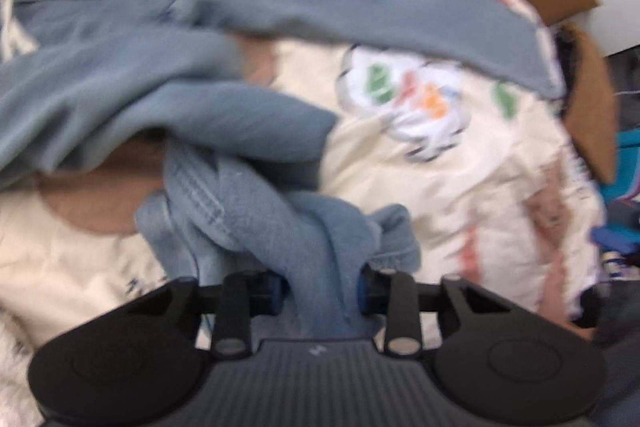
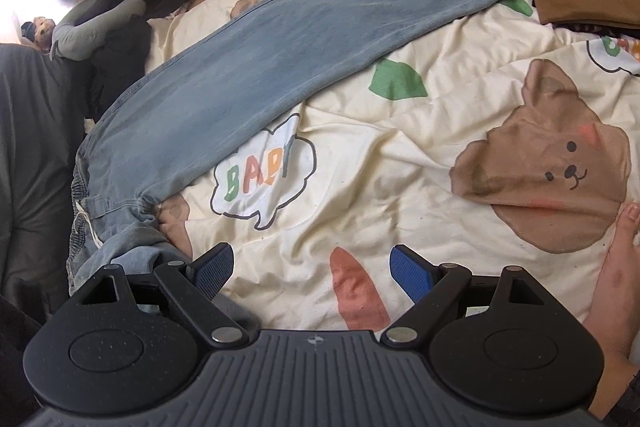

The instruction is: Fold clothes

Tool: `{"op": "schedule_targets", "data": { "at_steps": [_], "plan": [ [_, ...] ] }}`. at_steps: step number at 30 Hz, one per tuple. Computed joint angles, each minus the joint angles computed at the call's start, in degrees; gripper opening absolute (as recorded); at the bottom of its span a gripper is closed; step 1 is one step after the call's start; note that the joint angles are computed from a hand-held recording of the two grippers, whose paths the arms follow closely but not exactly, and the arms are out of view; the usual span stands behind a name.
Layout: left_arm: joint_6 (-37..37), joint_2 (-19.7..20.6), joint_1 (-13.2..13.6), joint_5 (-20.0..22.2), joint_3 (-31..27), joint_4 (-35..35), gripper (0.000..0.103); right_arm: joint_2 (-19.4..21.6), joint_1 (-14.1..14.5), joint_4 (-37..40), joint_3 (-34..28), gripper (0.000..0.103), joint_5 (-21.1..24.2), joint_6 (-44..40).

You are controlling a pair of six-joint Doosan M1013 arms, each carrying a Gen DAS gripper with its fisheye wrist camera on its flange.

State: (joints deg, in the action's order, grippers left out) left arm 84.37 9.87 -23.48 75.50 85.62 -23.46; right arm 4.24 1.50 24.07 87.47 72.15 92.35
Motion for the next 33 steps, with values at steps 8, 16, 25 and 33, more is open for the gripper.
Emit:
{"op": "schedule_targets", "data": {
  "at_steps": [8, 16, 25, 33],
  "plan": [
    [5.42, 2.64, -0.60, -3.39, -4.89, -12.96, 0.026, -0.27, 0.00, 0.43, 0.09, 0.090, -0.23, -0.72],
    [7.28, 5.95, -1.73, -3.13, -10.70, -14.73, 0.024, -0.50, -0.40, 0.75, 0.06, 0.090, -0.78, -0.89],
    [10.79, 8.37, -1.63, -1.98, -13.14, -23.87, 0.024, -0.27, -0.08, 0.73, 0.18, 0.090, -1.08, -1.61],
    [8.76, 9.31, -2.45, 2.40, -12.89, -19.32, 0.073, 0.35, 0.26, -0.18, 0.09, 0.090, -1.02, -0.85]
  ]
}}
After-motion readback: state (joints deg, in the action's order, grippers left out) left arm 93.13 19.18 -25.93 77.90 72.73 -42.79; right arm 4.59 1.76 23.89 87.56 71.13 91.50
